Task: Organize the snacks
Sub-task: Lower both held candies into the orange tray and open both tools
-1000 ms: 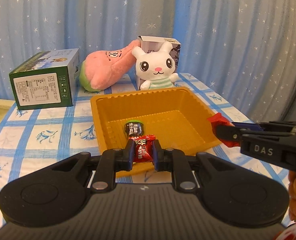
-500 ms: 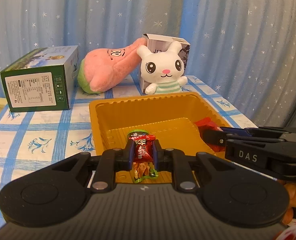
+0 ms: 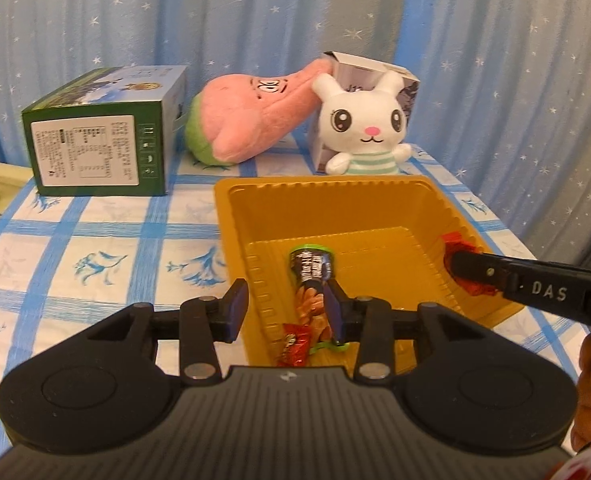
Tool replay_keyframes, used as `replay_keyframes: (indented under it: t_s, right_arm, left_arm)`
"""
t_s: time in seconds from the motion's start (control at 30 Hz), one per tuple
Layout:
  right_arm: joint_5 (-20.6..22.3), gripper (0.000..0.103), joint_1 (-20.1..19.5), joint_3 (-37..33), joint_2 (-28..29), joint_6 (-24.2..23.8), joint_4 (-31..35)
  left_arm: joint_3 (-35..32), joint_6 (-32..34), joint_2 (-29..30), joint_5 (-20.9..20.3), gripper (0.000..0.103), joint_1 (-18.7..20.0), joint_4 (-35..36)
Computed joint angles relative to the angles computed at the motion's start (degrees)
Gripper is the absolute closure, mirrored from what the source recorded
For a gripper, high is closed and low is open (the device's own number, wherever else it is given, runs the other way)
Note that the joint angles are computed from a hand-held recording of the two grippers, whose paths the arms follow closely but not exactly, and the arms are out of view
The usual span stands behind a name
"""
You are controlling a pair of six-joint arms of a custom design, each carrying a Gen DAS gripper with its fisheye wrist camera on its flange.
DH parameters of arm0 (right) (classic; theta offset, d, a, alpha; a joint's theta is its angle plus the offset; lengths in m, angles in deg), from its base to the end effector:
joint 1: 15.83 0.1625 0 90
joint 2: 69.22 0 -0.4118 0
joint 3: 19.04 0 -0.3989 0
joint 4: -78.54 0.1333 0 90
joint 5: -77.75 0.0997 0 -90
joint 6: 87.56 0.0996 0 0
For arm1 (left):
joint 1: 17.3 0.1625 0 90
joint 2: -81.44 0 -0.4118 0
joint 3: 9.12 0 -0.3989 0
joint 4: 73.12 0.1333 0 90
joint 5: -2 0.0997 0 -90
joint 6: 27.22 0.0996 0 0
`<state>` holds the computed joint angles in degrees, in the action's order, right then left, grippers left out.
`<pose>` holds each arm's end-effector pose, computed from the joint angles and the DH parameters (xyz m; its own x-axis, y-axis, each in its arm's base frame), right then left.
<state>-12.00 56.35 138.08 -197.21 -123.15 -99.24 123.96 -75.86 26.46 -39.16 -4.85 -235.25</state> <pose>0.0563 -0.2617 0.3262 -0.8678 -0.0423 0.4952 -0.4252 0.5788 -0.6958 -0.3563 -0.2920 0.0338 -0.7722 0.2749 -0.5729 0.5926 0.6367 -0.4933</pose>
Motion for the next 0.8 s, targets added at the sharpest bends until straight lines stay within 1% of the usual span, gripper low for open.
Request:
replay_keyframes:
  t_s: [0.27,0.4,0.43,0.47,0.5,0.53,0.57,0.6,0.63,0.8]
  right_arm:
    - [-0.1,0.078,0.8,0.2,1.0,0.5,-1.8]
    - [0.5,0.077,0.4,0.3,1.5,0.8,-2.4]
    - [1.5,0.077,-0.2,0.4,1.4,0.7,-2.4]
    - [3.6,0.077,-1.4,0.5,0.6,0.4,-1.6]
    - [6.2,0.076,-3.0,0.2,-0.4,0.5,0.8]
    - [8.3,0.062,-4.4,-0.3,-1.3,1.1,3.6]
    - [9.5,0.051,-5.4,-0.6,-2.0,2.0,4.9]
    - [10.4,0.038,-6.3,-0.5,-2.5,2.8,4.9]
    - [10.7,0.038,-6.8,-0.3,-2.8,3.4,4.1]
    - [8.9,0.037,-6.7,-0.7,-3.1,4.2,2.6]
  left_arm:
    - [0.2,0.6,-0.2,0.3,0.066,-0.5,0.7]
    - [0.3,0.9,-0.2,0.1,0.066,-0.6,0.4]
    - [0.4,1.0,-0.2,0.0,0.066,-0.6,0.5]
    - [0.4,1.0,-0.2,0.0,0.066,-0.6,0.6]
    - [0.3,1.0,-0.2,-0.1,0.066,-0.6,0.8]
    - [0.3,0.9,-0.2,-0.2,0.066,-0.6,1.0]
    - [0.3,0.7,-0.3,-0.2,0.066,-0.7,1.2]
    - [0.3,0.8,-0.3,-0.2,0.066,-0.7,1.2]
    - [0.3,0.9,-0.3,-0.2,0.066,-0.8,1.2]
    - [0.5,1.3,-0.3,-0.3,0.066,-1.2,1.2]
